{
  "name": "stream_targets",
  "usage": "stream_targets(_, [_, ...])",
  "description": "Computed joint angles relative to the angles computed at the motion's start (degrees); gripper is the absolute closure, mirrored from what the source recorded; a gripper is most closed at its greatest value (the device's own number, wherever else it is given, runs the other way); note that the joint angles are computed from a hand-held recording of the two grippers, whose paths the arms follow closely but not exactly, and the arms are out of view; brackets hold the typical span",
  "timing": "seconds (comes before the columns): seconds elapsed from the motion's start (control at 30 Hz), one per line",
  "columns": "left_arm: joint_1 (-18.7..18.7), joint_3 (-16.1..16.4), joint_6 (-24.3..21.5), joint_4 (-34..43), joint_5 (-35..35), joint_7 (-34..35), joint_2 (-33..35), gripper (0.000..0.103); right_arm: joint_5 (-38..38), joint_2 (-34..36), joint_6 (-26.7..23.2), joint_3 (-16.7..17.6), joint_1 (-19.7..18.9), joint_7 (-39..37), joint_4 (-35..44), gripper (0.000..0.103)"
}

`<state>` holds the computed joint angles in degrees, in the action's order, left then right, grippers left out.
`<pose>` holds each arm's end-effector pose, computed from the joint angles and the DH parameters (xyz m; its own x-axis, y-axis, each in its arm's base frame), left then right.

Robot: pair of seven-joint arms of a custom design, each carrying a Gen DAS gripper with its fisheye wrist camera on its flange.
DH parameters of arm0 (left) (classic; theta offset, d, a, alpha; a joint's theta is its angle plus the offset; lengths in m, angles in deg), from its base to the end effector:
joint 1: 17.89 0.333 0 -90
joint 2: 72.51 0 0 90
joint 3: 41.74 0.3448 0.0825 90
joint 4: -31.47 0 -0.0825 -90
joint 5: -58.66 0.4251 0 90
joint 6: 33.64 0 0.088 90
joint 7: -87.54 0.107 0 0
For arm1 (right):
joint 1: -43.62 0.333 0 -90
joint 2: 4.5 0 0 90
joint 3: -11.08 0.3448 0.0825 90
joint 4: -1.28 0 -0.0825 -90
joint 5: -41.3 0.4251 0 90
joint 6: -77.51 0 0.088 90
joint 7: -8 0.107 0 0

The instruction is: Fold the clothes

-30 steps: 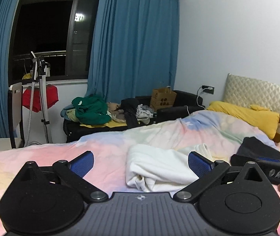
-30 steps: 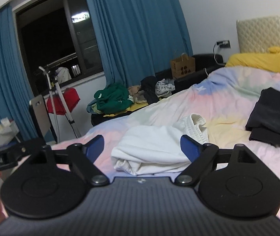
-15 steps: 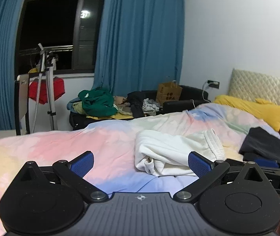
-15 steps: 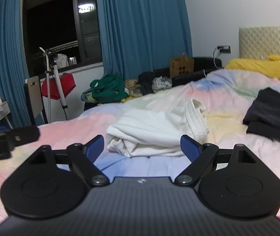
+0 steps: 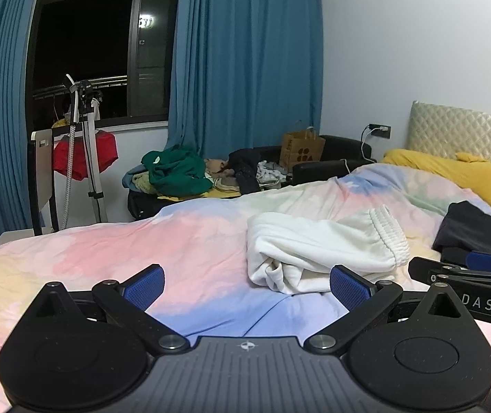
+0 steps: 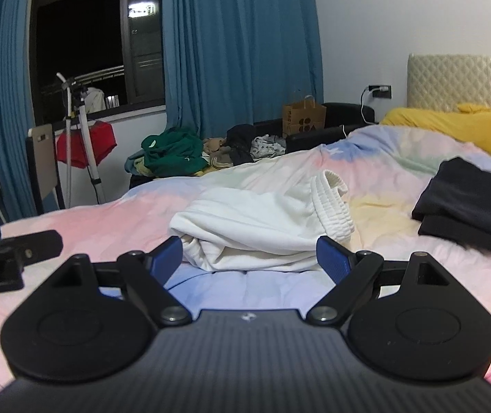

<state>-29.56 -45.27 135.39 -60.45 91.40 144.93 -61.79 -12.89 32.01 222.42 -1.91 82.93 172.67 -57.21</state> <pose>0.6760 -0.2159 0.6721 -0.1655 -0.9860 -0.0213 -0.3635 0.0811 -0.9281 0.7114 0.4432 0.6070 -0.1080 -0.9894 -0.0970 -0.3204 0.1270 -0.9387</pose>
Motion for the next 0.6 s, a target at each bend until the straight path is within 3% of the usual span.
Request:
stream_targets(0.37, [0.39, -0.72, -0.92, -0.38, -2.72, 1.63, -0.3, 0.0, 1.89, -0.67, 1.17, 0.51, -0.77, 0.26, -0.97, 0.017])
stream_targets(0.6, [-0.2, -0.11, -1.96, -0.38, 0.16, -1.12, -0.73, 0.0, 2.47, 0.14, -0.18, 0.7, -0.54, -1.92, 0.48, 0.017])
